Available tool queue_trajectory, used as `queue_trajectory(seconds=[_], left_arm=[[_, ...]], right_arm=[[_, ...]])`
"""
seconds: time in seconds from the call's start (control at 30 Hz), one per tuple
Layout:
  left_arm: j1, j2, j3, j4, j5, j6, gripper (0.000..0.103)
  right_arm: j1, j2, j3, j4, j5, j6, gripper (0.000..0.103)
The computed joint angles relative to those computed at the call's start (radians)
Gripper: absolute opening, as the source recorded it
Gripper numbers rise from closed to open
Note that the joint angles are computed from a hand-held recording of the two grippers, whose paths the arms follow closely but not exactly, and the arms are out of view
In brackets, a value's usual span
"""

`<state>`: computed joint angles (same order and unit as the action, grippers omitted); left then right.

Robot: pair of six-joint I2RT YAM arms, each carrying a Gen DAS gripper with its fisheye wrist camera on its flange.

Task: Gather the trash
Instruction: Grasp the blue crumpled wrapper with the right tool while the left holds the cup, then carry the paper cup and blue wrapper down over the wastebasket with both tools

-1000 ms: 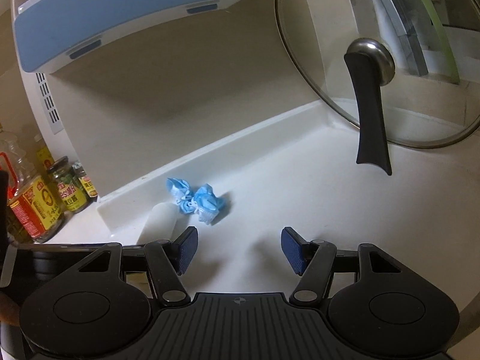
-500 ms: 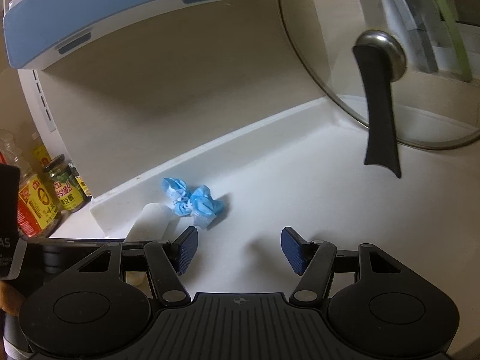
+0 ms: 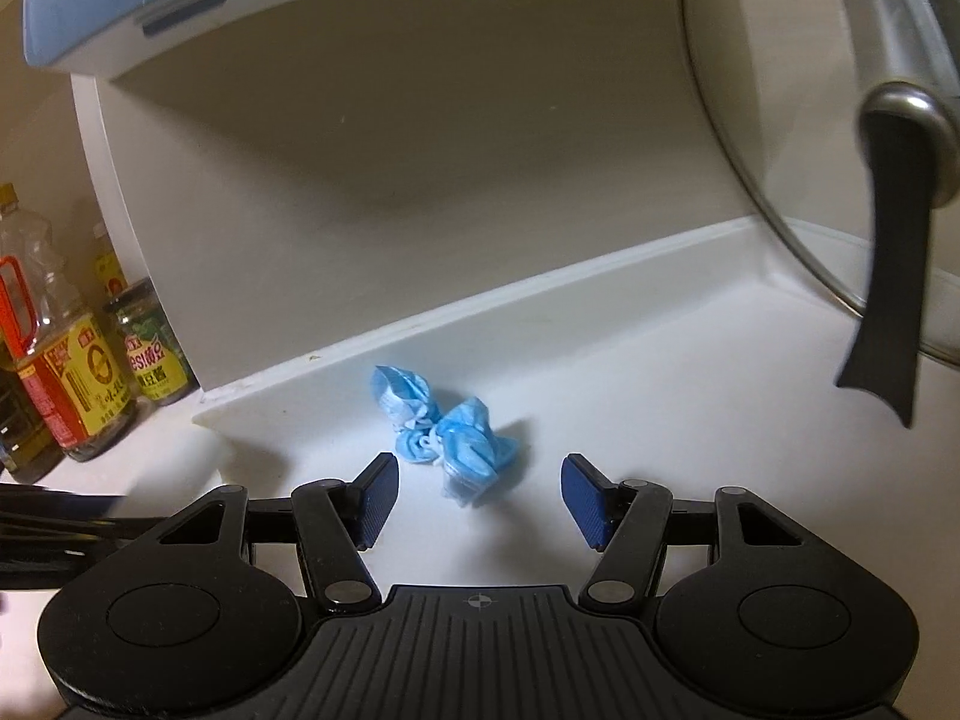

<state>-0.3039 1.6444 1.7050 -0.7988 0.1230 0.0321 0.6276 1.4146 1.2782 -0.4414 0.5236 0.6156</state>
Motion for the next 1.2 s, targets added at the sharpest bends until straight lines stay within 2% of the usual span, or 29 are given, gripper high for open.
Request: queue_trajectory(seconds=[0.17,0.33,0.47,0.6,0.77,0.97,1.07,1.2], left_arm=[[0.089,-0.045,-0.013,-0.019,0.011,0.022,0.046],[0.164,-0.090,-0.033,-0.041,0.013,0.036,0.046],[0.216,-0.134,-0.057,-0.059,0.018,0.053,0.046],[0.266,-0.181,-0.075,-0.079,0.032,0.065,0.046],[0.324,-0.248,-0.092,-0.124,0.072,0.102,0.046],[0.424,-0.329,-0.103,-0.203,0.190,0.179,0.046],[0.504,-0.361,-0.099,-0.259,0.291,0.239,0.046],[0.636,-0.386,-0.077,-0.375,0.444,0.367,0.046]], right_arm=[[-0.038,0.066,0.031,0.021,-0.047,-0.037,0.050],[-0.060,0.109,0.055,0.025,-0.063,-0.051,0.045],[-0.077,0.120,0.066,0.015,-0.089,-0.040,0.021],[-0.068,0.077,0.029,0.043,-0.074,-0.017,0.016],[-0.013,-0.008,-0.003,0.032,-0.031,0.020,0.015],[0.167,-0.108,0.032,-0.095,0.130,0.118,0.015],[0.337,-0.120,0.101,-0.229,0.287,0.234,0.015],[0.579,-0.042,0.268,-0.500,0.503,0.493,0.015]])
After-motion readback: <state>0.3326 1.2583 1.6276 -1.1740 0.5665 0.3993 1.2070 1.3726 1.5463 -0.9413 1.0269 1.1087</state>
